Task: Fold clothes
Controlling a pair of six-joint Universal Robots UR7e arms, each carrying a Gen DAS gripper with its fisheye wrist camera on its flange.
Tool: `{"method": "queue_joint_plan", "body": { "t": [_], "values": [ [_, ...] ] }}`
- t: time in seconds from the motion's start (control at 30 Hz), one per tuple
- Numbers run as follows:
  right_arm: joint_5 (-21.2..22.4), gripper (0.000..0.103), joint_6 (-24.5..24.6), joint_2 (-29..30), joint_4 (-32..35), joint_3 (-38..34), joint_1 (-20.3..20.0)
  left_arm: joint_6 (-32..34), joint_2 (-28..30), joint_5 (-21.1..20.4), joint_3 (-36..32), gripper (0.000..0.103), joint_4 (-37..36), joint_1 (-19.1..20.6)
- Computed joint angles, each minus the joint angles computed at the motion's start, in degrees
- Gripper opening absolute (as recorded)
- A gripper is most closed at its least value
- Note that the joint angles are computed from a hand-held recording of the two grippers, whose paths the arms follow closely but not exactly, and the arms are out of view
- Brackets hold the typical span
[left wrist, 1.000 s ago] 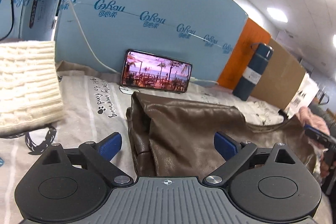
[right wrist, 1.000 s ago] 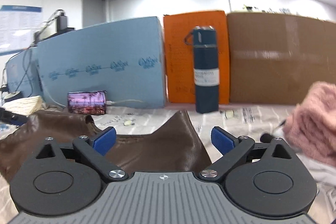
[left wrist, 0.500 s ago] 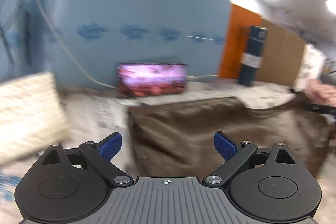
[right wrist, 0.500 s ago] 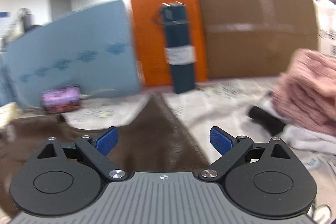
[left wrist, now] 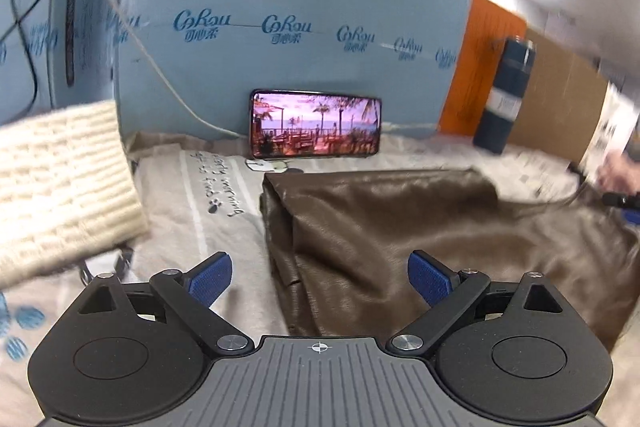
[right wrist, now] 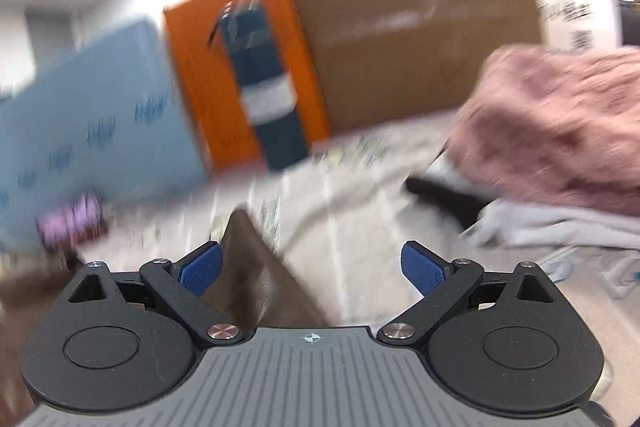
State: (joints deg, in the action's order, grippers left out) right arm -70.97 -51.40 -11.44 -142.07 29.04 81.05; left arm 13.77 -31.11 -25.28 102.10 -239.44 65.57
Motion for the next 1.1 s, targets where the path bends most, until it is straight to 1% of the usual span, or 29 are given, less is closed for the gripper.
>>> {"method": "queue_joint_plan", "body": {
  "t": [0.07, 0.1, 0.17, 0.27, 0.33, 0.43, 0.53, 0.57, 0.6, 0.7, 0.77, 0.8, 0.83, 0.87, 0.9, 0.97, 1.0, 1.03, 1.07, 1.1],
  "values": [
    [1.5, 0.100, 4.1, -5.1, -5.5, 8.6, -0.7, -2.7, -0.3, -1.3, 1.1, 0.097, -0.1, -0.2],
    [2.0, 0.102, 6.1, -7.7, -6.8, 12.6, -1.1, -4.0, -0.4, -1.8, 1.6, 0.097, 0.3, -0.3],
    [1.5, 0.103, 9.9, -12.6, -8.8, 20.0, -1.8, -6.2, -0.7, -2.6, 2.3, 0.097, 1.3, -0.3],
    [-2.4, 0.103, 13.9, -18.1, -10.2, 28.3, -2.5, -6.7, -0.8, -3.5, 2.9, 0.097, 1.3, -0.7],
    [-4.1, 0.103, 15.2, -20.6, -8.9, 31.7, -2.9, -7.5, -0.8, -3.7, 3.3, 0.097, 1.6, -0.9],
    [-4.0, 0.103, 16.6, -21.9, -2.2, 32.5, -3.4, -9.0, -1.0, -4.1, 4.0, 0.097, 2.4, -1.1],
    [-4.1, 0.103, 19.7, -20.8, 4.6, 30.1, -3.4, -10.2, -0.9, -4.4, 4.3, 0.097, 3.0, -1.0],
    [-4.1, 0.103, 20.7, -20.2, 5.2, 29.6, -3.3, -10.2, -0.8, -4.3, 4.2, 0.097, 2.8, -1.0],
    [-3.7, 0.103, 21.2, -19.7, 4.4, 29.5, -3.2, -10.2, -0.8, -4.2, 4.2, 0.097, 2.7, -1.0],
    [-3.5, 0.103, 23.5, -18.4, -2.1, 30.6, -2.5, -10.9, -0.9, -4.2, 4.3, 0.098, 3.1, -0.8],
    [-3.3, 0.103, 24.8, -16.8, -5.2, 30.2, -2.0, -11.8, -1.2, -4.4, 4.5, 0.098, 4.2, -0.7],
    [-3.2, 0.101, 25.5, -16.1, -7.7, 30.3, -1.8, -12.1, -1.3, -4.6, 4.6, 0.098, 4.8, -0.7],
    [-3.3, 0.098, 26.0, -15.4, -10.2, 30.5, -1.6, -12.7, -1.5, -4.9, 4.8, 0.098, 5.7, -0.6],
    [-3.7, 0.087, 26.2, -14.9, -12.5, 30.7, -1.4, -12.8, -1.5, -4.9, 4.9, 0.098, 6.3, -0.5],
    [-4.2, 0.067, 26.3, -14.4, -14.2, 30.9, -1.2, -12.8, -1.5, -4.8, 4.8, 0.098, 6.7, -0.5],
    [-4.4, 0.041, 26.7, -13.7, -15.2, 30.6, -1.2, -12.8, -1.4, -4.8, 4.8, 0.099, 7.1, -0.5],
    [-3.1, 0.032, 27.2, -13.5, -14.2, 30.0, -1.6, -12.7, -1.4, -4.8, 4.8, 0.100, 7.1, -0.5],
    [-1.2, 0.028, 27.6, -13.5, -13.2, 29.7, -2.0, -12.6, -1.4, -4.9, 4.8, 0.100, 7.2, -0.5],
    [0.9, 0.018, 27.7, -13.7, -12.5, 29.7, -2.5, -12.4, -1.4, -5.0, 4.8, 0.100, 7.4, -0.5],
    [2.9, 0.015, 27.7, -13.9, -12.0, 29.7, -2.9, -12.1, -1.3, -5.0, 4.7, 0.100, 7.5, -0.4]
  ]
}}
